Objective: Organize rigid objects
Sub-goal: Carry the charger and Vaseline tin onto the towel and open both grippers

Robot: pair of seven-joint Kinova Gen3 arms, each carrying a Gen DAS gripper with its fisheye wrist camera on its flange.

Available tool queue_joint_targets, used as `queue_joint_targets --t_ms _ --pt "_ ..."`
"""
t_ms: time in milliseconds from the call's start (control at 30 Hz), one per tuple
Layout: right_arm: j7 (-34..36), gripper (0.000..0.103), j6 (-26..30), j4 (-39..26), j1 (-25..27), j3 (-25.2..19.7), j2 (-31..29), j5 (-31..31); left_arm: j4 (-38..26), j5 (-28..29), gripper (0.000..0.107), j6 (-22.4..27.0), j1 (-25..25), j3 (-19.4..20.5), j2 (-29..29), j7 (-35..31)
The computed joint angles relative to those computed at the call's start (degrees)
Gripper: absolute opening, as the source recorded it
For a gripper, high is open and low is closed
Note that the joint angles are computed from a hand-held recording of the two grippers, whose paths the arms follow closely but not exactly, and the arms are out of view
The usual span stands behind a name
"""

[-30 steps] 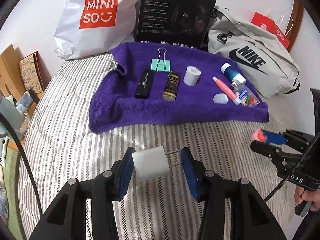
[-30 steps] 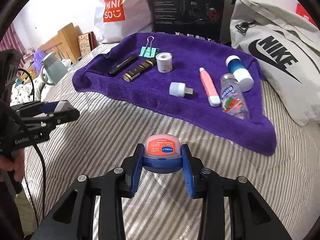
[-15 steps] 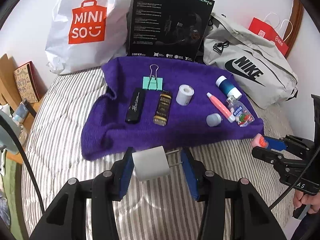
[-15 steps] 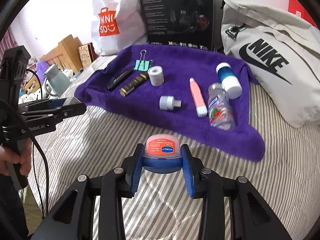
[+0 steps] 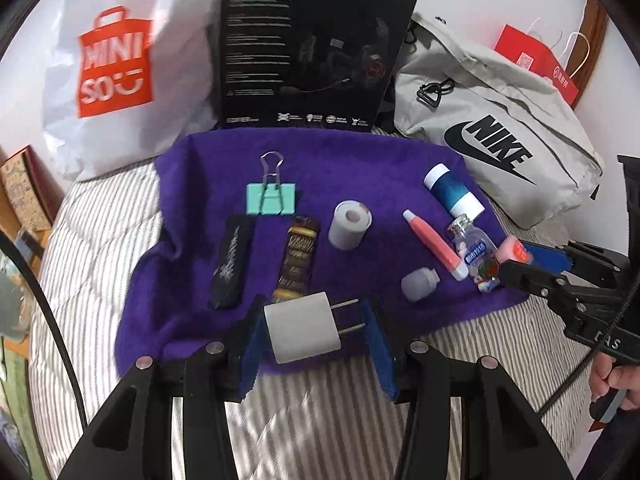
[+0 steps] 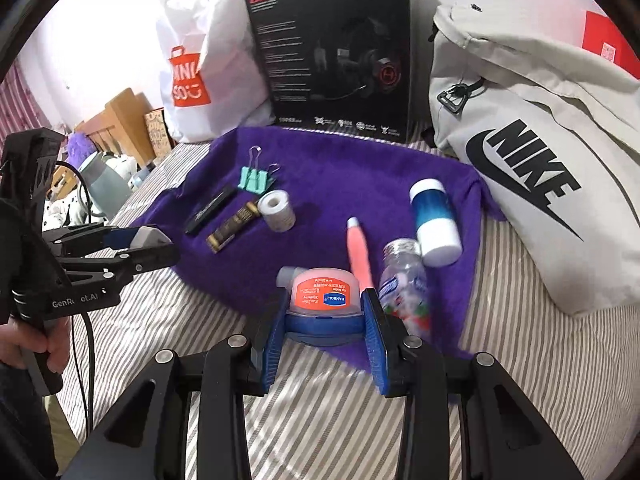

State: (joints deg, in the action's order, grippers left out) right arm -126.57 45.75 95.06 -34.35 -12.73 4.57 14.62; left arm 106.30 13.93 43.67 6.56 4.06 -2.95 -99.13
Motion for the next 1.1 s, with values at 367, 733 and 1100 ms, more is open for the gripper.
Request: queue_joint_targets --t_ms 367,733,1100 --pt "3.7 0.036 -1.8 2.4 3.7 1.6 -0.2 -3.3 -4.8 -1.6 0.045 -0.9 1.6 2.2 8.9 -0.7" --pt "4.9 0.036 -2.4 4.0 5.5 1.8 -0.7 -4.5 -6.7 -10.0 0.045 -1.7 5.8 2.9 11.3 5.0" --pt "5.3 0.036 -2.8 4.0 5.7 2.0 -0.3 -4.9 -4.7 -12.8 0.047 -3.2 6.8 3.1 10.2 6.5"
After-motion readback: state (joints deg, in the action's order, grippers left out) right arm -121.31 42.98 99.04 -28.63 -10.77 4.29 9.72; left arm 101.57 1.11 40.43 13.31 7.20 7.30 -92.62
